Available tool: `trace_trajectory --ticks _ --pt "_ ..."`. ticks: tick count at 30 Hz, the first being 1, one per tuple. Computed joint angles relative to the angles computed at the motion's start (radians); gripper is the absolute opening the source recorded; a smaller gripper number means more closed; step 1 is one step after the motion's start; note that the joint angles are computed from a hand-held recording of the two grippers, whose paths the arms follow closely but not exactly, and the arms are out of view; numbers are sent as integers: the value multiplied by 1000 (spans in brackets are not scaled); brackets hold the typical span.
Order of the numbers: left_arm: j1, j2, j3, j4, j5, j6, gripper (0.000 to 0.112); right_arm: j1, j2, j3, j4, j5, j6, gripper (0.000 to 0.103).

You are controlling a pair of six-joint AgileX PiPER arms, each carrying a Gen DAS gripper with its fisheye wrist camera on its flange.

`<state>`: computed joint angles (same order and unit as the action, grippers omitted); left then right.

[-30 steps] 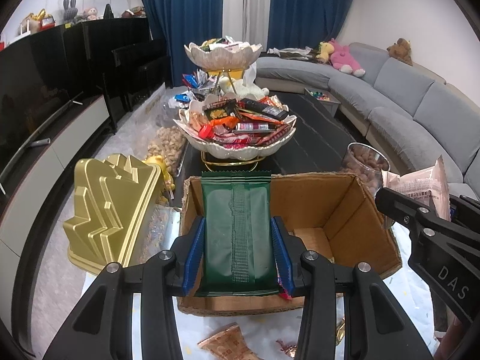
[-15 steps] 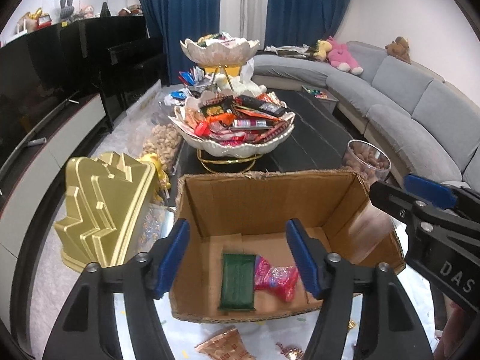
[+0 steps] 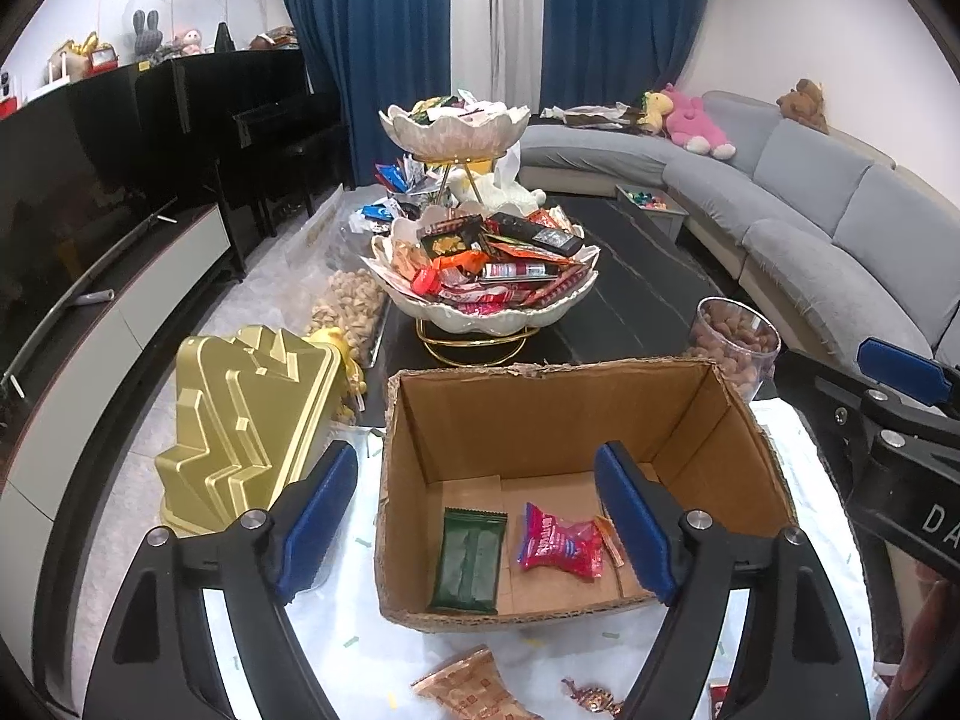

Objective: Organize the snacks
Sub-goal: 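Withdraw both open tools from the box back over the table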

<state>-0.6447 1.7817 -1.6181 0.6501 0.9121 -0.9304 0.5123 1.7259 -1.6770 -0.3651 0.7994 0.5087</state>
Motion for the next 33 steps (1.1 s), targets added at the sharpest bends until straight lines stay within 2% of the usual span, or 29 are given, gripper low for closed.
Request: trace_trajectory --ticks 26,33 --pt "-134 -135 95 94 100 -116 86 58 -224 210 -111 8 111 74" --pt "-191 -168 132 128 137 -163 92 73 -291 284 -143 11 158 74"
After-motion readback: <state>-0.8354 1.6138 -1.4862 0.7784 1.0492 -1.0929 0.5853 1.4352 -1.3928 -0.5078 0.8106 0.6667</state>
